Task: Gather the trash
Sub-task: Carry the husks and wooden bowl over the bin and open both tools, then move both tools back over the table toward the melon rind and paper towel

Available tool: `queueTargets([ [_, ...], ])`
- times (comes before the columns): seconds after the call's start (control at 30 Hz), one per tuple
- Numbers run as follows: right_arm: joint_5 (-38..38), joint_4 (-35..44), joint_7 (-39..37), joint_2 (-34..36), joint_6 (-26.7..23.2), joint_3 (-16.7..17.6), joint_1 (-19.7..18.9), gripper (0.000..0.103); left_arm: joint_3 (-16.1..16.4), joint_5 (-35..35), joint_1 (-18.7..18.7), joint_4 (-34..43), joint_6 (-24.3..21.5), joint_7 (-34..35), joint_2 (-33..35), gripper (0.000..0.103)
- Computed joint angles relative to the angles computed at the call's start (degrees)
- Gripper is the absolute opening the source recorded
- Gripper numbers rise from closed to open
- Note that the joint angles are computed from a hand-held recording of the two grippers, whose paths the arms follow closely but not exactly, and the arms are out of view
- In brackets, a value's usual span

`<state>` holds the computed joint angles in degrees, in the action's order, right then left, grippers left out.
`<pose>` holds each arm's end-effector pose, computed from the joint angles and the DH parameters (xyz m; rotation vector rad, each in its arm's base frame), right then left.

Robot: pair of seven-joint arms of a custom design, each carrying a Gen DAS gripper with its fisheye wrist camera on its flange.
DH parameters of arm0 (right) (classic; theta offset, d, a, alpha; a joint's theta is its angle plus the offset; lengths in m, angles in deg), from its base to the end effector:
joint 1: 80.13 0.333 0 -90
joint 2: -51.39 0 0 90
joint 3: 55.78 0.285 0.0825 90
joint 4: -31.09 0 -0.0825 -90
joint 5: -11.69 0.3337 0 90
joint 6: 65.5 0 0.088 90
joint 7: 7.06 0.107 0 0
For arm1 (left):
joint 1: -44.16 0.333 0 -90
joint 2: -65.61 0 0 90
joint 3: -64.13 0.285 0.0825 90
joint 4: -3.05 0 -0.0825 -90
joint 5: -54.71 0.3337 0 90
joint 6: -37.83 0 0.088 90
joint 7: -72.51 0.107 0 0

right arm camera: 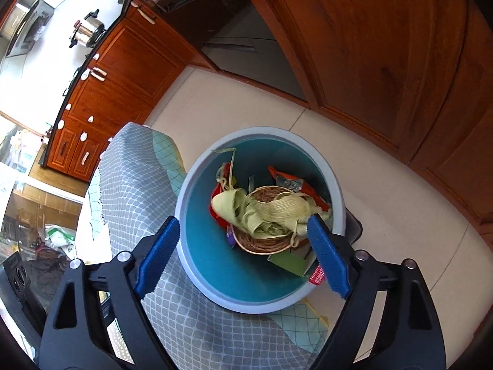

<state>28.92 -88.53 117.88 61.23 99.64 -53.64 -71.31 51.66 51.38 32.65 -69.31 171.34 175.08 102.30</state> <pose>0.5653 0.0912 0.4137 -1.0709 2.2649 -0.0947 0.6572 -0.2476 0.4277 -1.4441 2.5381 -0.6644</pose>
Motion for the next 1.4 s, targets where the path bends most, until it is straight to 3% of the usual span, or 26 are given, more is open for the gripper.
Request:
queueTargets([
  [0.37,-3.6,1.6,3.8,0.0,-2.2,-0.4,1.7,0.082,-0.5,-3.1,3.3,-7.1,3.0,2.1,-4.9,0.098],
  [0.47,-7.1,2.5,6.7,0.2,-2.6,-1.0,3.0,0.086,-0.4,-4.0,4.4,-9.3,4.1,2.7,-6.3,0.098],
  [0.9,-13.2,10.7,11.0,4.1,-6.7,0.1,6.9,0.086,0.7,-8.7,10.3,-14.7,5.9,4.8,-10.3,0.098],
  [1.4,-13.0,24.0,8.3,12.8,-13.7,2.3,10.0,0.086,3.0,-8.2,15.0,-10.0,5.5,2.7,-5.2,0.098],
])
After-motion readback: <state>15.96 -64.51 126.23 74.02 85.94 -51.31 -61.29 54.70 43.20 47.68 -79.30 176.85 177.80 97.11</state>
